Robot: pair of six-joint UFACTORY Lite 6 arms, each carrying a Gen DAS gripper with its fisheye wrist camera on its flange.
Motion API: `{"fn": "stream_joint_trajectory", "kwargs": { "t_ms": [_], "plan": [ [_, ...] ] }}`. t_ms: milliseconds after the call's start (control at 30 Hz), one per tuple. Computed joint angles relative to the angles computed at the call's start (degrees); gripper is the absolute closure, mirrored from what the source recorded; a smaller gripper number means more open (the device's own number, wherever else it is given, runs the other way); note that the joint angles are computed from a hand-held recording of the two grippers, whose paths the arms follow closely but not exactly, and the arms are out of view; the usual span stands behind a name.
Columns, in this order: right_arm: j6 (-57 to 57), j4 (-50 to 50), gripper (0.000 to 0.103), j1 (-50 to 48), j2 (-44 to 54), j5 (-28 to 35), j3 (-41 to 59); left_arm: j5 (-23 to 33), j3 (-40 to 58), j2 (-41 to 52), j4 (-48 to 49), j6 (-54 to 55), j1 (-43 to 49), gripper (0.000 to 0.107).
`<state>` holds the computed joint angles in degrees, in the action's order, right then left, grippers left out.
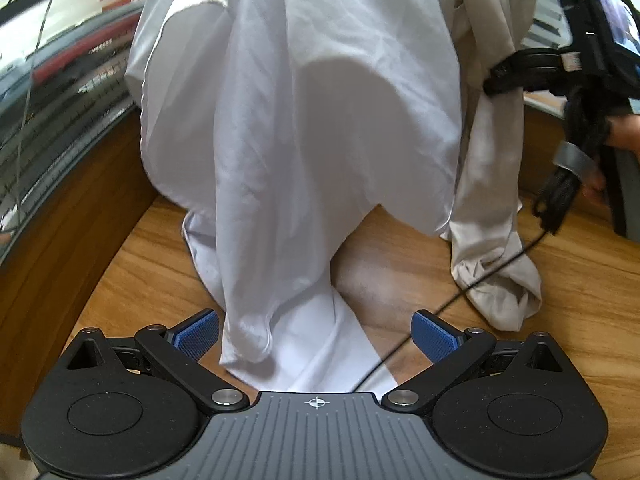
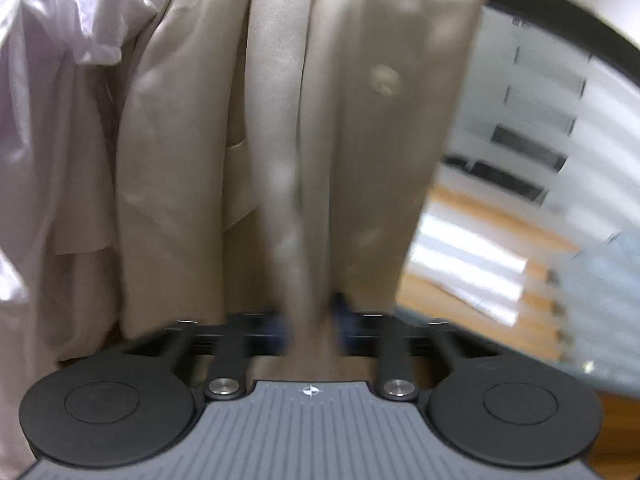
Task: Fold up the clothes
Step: 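Grasp the beige shirt's front edge with the right gripper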
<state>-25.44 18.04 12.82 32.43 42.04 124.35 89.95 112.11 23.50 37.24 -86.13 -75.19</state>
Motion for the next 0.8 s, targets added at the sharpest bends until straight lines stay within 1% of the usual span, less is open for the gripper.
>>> {"fn": "stream_joint_trajectory", "kwargs": {
  "t_ms": [33,67,167,200,300,567,667,733,800],
  "plan": [
    [-1.97,3.1,0.098,-1.24,-0.22,1.84,0.35,-0.14,0.28,0.16,0.63,0.67,-0.14,0.007],
    [-4.43,5.72,0.099,-2.36,-1.16,3.37,-0.27,-0.19,0.49,0.22,1.22,1.24,-0.3,0.011],
    [-13.12,11.85,0.1,-5.41,-6.63,7.18,-5.49,0.53,2.08,0.92,2.61,2.01,-1.05,0.018],
    [-15.51,13.69,0.1,-6.71,-9.04,8.55,-7.89,0.35,2.18,0.83,2.96,2.02,-1.34,0.019],
    [-19.88,17.41,0.1,-11.07,-15.7,13.15,-14.42,0.02,2.5,0.79,3.83,1.76,-2.29,0.023],
    [-24.03,18.79,0.1,-22.97,-32.2,23.45,-32.51,1.65,4.71,2.01,5.19,2.22,-5.39,0.026],
    [-26.67,18.77,0.1,-28.26,-45.32,26.65,-45.9,2.31,5.46,2.48,5.07,2.34,-6.62,0.026],
    [-29.76,18.66,0.1,-33.33,-48.29,29.83,-48.75,2.84,6.13,3.04,5.05,2.84,-7.47,0.026],
    [-35.86,19.02,0.101,-41.99,-51.77,35.06,-52.1,3.32,6.81,3.61,5.07,3.35,-8.21,0.026]
  ]
}}
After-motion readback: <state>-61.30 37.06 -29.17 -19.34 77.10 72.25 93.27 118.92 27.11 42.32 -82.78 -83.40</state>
